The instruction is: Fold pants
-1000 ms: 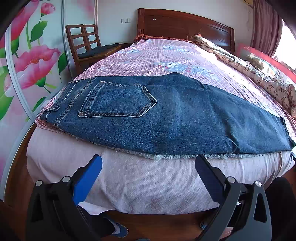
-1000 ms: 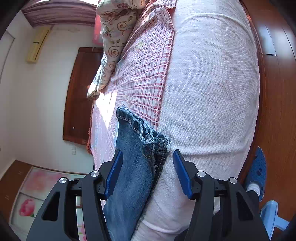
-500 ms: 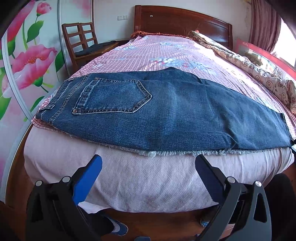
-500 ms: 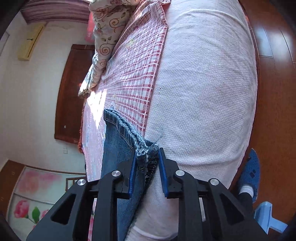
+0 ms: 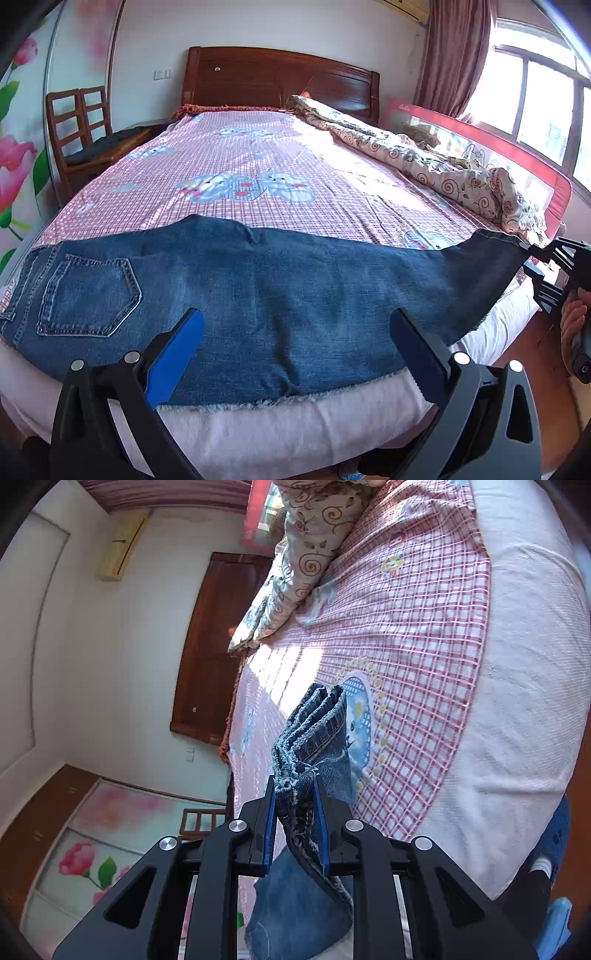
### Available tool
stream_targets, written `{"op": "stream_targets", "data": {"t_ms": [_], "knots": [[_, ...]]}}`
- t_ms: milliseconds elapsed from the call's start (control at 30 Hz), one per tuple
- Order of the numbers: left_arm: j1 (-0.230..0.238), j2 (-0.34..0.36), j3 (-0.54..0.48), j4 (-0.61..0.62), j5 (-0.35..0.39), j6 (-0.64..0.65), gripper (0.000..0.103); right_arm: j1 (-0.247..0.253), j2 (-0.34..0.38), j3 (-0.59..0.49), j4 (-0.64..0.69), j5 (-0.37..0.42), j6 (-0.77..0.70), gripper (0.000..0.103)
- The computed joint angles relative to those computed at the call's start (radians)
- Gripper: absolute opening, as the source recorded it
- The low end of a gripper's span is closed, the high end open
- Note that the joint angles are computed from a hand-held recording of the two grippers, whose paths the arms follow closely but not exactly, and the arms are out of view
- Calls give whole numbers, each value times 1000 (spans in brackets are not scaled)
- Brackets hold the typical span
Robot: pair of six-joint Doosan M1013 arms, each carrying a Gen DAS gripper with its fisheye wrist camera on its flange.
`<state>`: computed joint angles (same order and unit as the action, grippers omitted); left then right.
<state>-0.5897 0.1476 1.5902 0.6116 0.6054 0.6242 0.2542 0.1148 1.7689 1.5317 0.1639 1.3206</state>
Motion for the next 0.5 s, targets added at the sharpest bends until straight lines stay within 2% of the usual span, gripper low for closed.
{"op": "stream_targets", "data": {"t_ms": [100, 200, 367, 500], "knots": [[-7, -1, -4, 6, -7, -14, 101, 22, 20, -57, -73, 39, 14, 17], [1, -22, 24, 23, 28, -52, 101, 55, 50, -121, -106, 83, -13, 17], [49, -82, 101, 67, 96, -169, 101, 129, 116, -233, -131, 156, -67, 17], [91, -122, 147, 114, 136, -272, 101, 194, 184, -322, -234, 213, -12, 17]]}}
